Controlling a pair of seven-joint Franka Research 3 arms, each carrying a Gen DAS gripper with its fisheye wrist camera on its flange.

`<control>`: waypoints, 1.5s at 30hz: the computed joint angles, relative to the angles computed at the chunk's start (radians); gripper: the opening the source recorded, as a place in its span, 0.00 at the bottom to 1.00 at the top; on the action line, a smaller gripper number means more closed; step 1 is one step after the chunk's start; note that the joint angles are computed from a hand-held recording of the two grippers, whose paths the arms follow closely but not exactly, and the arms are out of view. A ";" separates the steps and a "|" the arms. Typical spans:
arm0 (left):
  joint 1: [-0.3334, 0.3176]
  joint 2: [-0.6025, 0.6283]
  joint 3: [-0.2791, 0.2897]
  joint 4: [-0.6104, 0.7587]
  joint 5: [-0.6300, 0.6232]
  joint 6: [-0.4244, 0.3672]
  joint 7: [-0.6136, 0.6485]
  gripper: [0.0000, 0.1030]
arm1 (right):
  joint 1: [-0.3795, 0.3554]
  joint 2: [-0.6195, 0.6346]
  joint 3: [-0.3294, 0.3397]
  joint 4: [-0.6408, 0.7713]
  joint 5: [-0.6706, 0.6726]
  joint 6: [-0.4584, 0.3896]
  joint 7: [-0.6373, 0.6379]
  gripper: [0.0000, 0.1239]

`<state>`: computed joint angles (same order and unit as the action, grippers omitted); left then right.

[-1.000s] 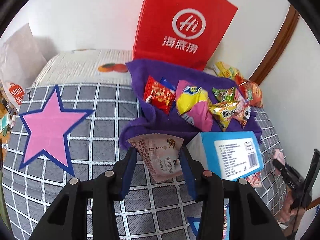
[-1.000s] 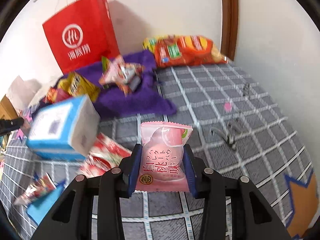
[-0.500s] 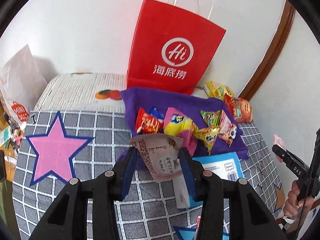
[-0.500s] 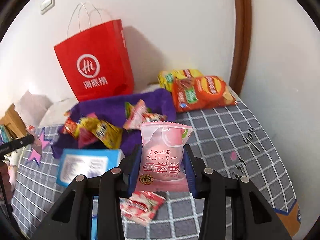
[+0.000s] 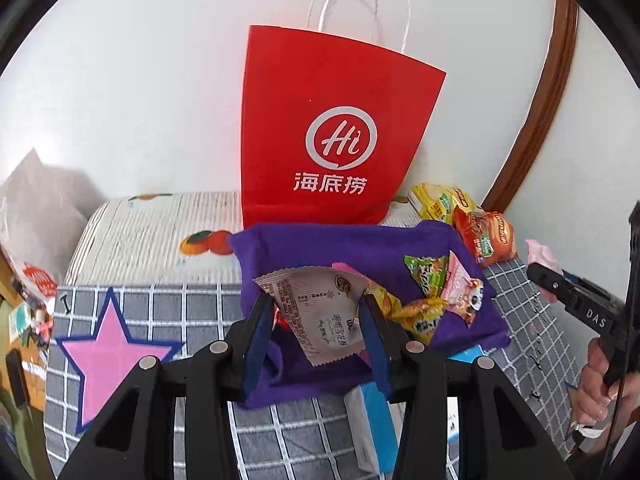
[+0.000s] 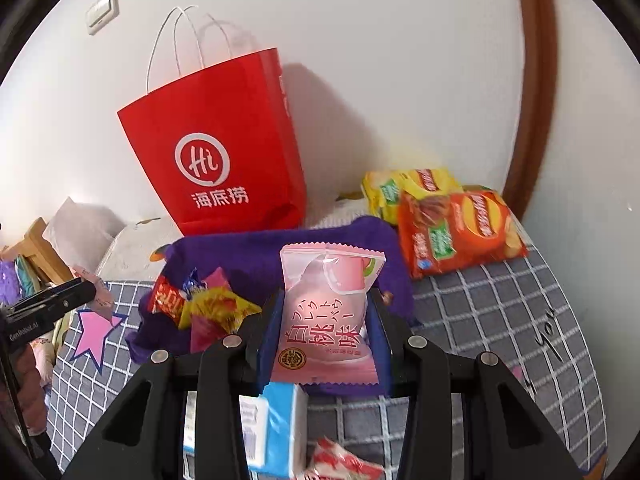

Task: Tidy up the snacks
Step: 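Carry the pink peach candy with the right gripper while the left gripper carries the wrapper candy to the cloth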

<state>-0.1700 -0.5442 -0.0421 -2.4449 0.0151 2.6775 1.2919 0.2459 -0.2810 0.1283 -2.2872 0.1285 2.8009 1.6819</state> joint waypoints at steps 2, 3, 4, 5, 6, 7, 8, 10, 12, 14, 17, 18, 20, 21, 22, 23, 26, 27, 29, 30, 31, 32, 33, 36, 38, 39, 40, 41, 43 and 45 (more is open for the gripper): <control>-0.003 0.026 0.003 0.013 -0.005 0.010 0.005 0.41 | 0.002 0.036 0.003 0.037 -0.005 -0.011 0.001 0.33; -0.006 0.040 0.006 0.019 -0.011 0.015 0.008 0.41 | 0.008 0.057 0.000 0.058 0.000 -0.017 -0.003 0.33; -0.008 0.051 0.007 0.024 -0.017 0.019 0.010 0.41 | 0.017 0.074 -0.004 0.075 0.010 -0.022 -0.014 0.33; -0.012 0.065 0.011 0.029 -0.025 0.024 0.015 0.41 | 0.029 0.093 -0.011 0.093 0.028 -0.027 -0.031 0.33; -0.015 0.078 0.013 0.035 -0.033 0.027 0.020 0.41 | 0.039 0.110 -0.016 0.109 0.044 -0.030 -0.048 0.33; -0.015 0.092 0.012 0.043 -0.038 0.030 0.023 0.41 | 0.044 0.124 -0.018 0.123 0.052 -0.033 -0.058 0.33; -0.014 0.108 0.012 0.052 -0.044 0.032 0.026 0.41 | 0.049 0.145 -0.017 0.145 0.055 -0.041 -0.066 0.33; -0.011 0.141 0.008 0.075 -0.053 0.035 0.028 0.41 | 0.057 0.174 -0.018 0.177 0.061 -0.053 -0.075 0.33; -0.007 0.169 0.004 0.097 -0.063 0.042 0.030 0.41 | 0.071 0.209 -0.024 0.218 0.099 -0.075 -0.113 0.33; -0.002 0.192 -0.003 0.116 -0.069 0.050 0.028 0.41 | 0.078 0.236 -0.028 0.249 0.132 -0.090 -0.144 0.33; 0.025 0.224 -0.028 0.138 -0.040 0.064 -0.001 0.41 | 0.080 0.270 -0.032 0.280 0.166 -0.096 -0.169 0.33; 0.030 0.232 -0.032 0.140 -0.034 0.071 -0.009 0.41 | 0.080 0.276 -0.033 0.284 0.188 -0.096 -0.188 0.33; 0.024 0.246 -0.023 0.144 -0.051 0.073 0.000 0.41 | 0.077 0.285 -0.037 0.285 0.237 -0.094 -0.231 0.33; 0.014 0.250 -0.012 0.142 -0.075 0.074 0.018 0.41 | 0.075 0.291 -0.038 0.286 0.256 -0.095 -0.252 0.33; 0.006 0.251 -0.004 0.135 -0.095 0.086 0.035 0.41 | 0.073 0.304 -0.040 0.301 0.246 -0.114 -0.260 0.33; 0.009 0.255 -0.005 0.134 -0.099 0.091 0.037 0.41 | 0.071 0.315 -0.043 0.314 0.218 -0.132 -0.255 0.33; 0.020 0.278 -0.015 0.147 -0.094 0.073 0.042 0.41 | 0.061 0.322 -0.044 0.315 0.254 -0.145 -0.303 0.33; 0.021 0.281 -0.016 0.147 -0.099 0.071 0.043 0.41 | 0.059 0.327 -0.045 0.322 0.262 -0.165 -0.313 0.33; 0.019 0.286 -0.012 0.149 -0.118 0.067 0.057 0.41 | 0.058 0.335 -0.044 0.332 0.254 -0.193 -0.315 0.33; 0.018 0.286 -0.011 0.148 -0.129 0.066 0.063 0.41 | 0.057 0.339 -0.044 0.340 0.251 -0.216 -0.323 0.33; 0.018 0.286 -0.010 0.149 -0.138 0.066 0.068 0.41 | 0.056 0.343 -0.042 0.348 0.257 -0.240 -0.336 0.33; 0.015 0.284 -0.006 0.147 -0.152 0.066 0.079 0.41 | 0.056 0.346 -0.039 0.356 0.274 -0.269 -0.359 0.33; 0.016 0.283 -0.005 0.146 -0.159 0.066 0.084 0.41 | 0.056 0.347 -0.038 0.359 0.283 -0.281 -0.371 0.33; 0.023 0.281 -0.007 0.147 -0.167 0.067 0.085 0.41 | 0.063 0.355 -0.038 0.372 0.252 -0.312 -0.348 0.33; 0.021 0.278 -0.005 0.145 -0.177 0.069 0.093 0.41 | 0.068 0.361 -0.039 0.376 0.225 -0.316 -0.325 0.33; 0.022 0.278 -0.006 0.145 -0.178 0.070 0.094 0.41 | 0.069 0.364 -0.040 0.378 0.211 -0.319 -0.319 0.33; 0.023 0.279 -0.007 0.145 -0.177 0.070 0.094 0.41 | 0.069 0.367 -0.040 0.380 0.206 -0.324 -0.317 0.33; 0.023 0.279 -0.006 0.145 -0.180 0.069 0.097 0.41 | 0.069 0.373 -0.041 0.386 0.204 -0.335 -0.316 0.33; 0.024 0.280 -0.006 0.145 -0.184 0.067 0.098 0.41 | 0.067 0.381 -0.041 0.395 0.206 -0.350 -0.314 0.33; 0.024 0.281 -0.005 0.144 -0.189 0.067 0.101 0.41 | 0.065 0.389 -0.041 0.400 0.206 -0.359 -0.315 0.33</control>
<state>-0.1462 -0.2637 -0.0472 -2.3005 -0.1741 2.7444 1.3926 0.3114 0.1076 0.0869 -1.8873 0.3349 2.4416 1.3665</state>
